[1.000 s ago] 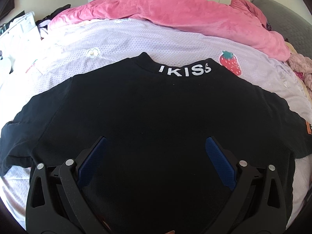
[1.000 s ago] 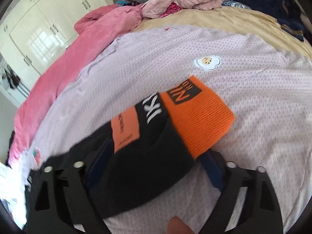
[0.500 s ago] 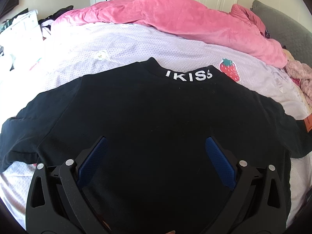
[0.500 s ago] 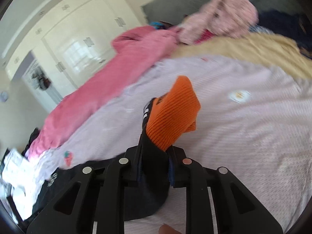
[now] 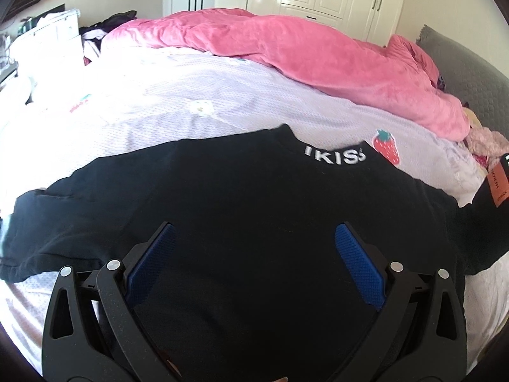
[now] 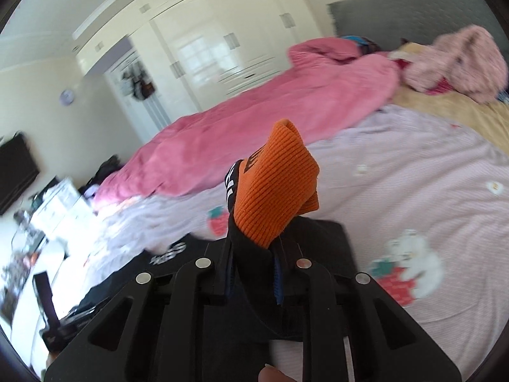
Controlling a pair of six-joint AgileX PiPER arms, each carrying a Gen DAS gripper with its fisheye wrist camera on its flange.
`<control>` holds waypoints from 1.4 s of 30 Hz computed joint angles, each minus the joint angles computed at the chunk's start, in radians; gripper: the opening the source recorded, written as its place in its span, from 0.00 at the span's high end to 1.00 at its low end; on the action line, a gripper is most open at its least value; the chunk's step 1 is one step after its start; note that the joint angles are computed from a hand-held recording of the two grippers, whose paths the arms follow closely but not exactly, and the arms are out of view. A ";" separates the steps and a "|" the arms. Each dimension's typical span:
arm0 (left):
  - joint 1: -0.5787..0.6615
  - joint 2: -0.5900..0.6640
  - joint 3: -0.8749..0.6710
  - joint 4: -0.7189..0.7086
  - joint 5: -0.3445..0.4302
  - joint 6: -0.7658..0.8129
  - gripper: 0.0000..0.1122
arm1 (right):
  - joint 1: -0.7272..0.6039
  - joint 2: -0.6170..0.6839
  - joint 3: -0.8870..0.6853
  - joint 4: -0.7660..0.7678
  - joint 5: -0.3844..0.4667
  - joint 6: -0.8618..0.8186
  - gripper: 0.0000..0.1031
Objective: Fold small clothes
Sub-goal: 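Lift the sleeve cuff with the right gripper and fold it across the sweatshirt body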
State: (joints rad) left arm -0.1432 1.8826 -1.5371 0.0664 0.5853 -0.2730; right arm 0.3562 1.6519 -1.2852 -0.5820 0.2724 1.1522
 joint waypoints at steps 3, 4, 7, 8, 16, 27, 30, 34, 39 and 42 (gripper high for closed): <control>0.034 -0.005 0.008 -0.032 -0.001 0.025 0.16 | 0.067 0.066 -0.097 0.014 0.050 -0.029 0.83; 0.043 -0.006 0.011 -0.032 -0.002 0.025 0.16 | 0.088 0.091 -0.134 0.016 0.071 -0.036 0.83; 0.080 -0.012 0.017 -0.057 -0.003 0.043 0.16 | 0.160 0.178 -0.258 0.023 0.138 -0.070 0.83; 0.095 -0.016 0.023 -0.073 -0.009 0.052 0.16 | 0.178 0.201 -0.291 0.028 0.155 -0.079 0.83; 0.168 -0.036 0.051 -0.157 -0.030 0.122 0.16 | 0.298 0.432 -0.605 0.125 0.280 -0.211 0.83; 0.242 -0.035 0.067 -0.340 -0.023 0.267 0.16 | 0.368 0.579 -0.813 0.243 0.340 -0.335 0.59; 0.252 -0.032 0.071 -0.426 -0.010 0.349 0.16 | 0.371 0.549 -0.766 0.196 0.329 -0.289 0.59; 0.280 -0.034 0.106 -0.714 0.016 0.619 0.16 | 0.358 0.502 -0.680 0.136 0.308 -0.203 0.58; 0.259 -0.017 0.123 -0.807 0.044 0.706 0.16 | 0.329 0.417 -0.515 0.061 0.260 -0.073 0.58; 0.218 -0.011 0.137 -0.745 0.015 0.649 0.16 | 0.317 0.373 -0.435 0.013 0.231 -0.004 0.48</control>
State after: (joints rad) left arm 0.0747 1.8717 -1.3998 -0.6782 0.6007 0.3761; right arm 0.6729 2.0253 -1.7198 -0.5685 0.5038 1.1484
